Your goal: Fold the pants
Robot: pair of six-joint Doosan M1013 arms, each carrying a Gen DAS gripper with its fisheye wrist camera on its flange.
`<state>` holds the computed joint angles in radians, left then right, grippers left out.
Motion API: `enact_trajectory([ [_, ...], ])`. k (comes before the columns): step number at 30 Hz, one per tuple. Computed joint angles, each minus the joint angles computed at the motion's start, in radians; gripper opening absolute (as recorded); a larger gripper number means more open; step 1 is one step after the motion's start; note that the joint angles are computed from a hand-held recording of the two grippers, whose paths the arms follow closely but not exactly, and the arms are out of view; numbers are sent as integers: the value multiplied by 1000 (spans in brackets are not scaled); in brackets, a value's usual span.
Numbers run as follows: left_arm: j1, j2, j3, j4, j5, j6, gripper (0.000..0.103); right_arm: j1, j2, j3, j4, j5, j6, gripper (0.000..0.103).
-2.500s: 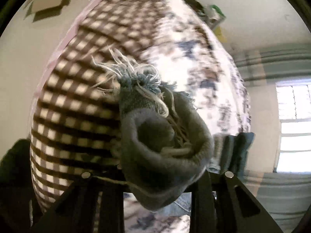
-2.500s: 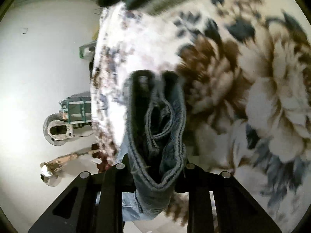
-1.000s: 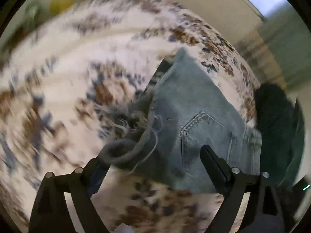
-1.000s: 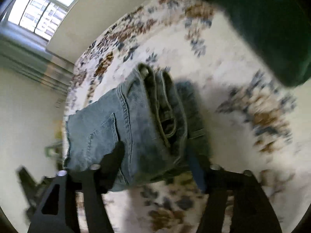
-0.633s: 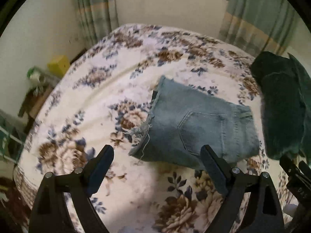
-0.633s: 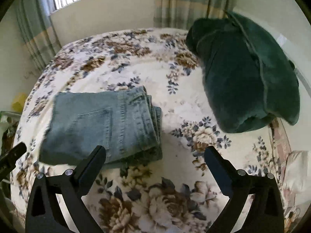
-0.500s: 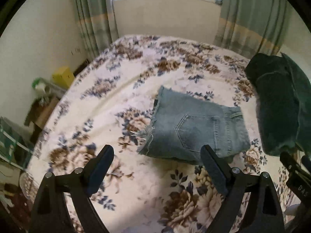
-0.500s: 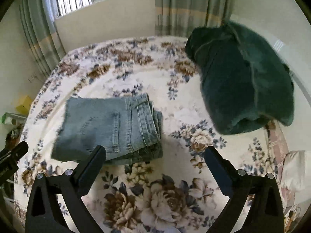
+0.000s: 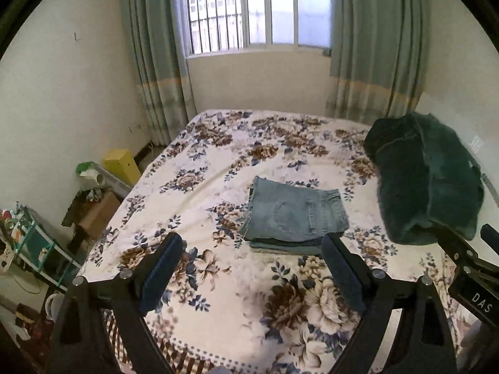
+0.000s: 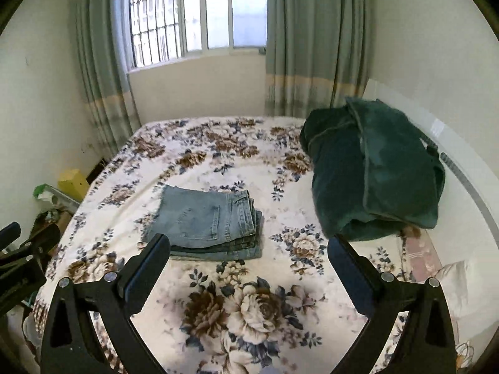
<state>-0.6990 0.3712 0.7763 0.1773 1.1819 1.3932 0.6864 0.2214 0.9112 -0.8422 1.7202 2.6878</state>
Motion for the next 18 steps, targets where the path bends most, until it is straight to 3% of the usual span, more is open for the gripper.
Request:
enact_trajectory([
  [8,-13,-136,130,8,-36,-21,91,182,6,-108,-136,145,4,103],
  [12,-14,-174,157,5,-47,-12,103,245,30,-175,-191,209,-24,103],
  [18,-7,-217,191,-5,-69,-8,103,309,89,-303,-271,289,-74,103],
])
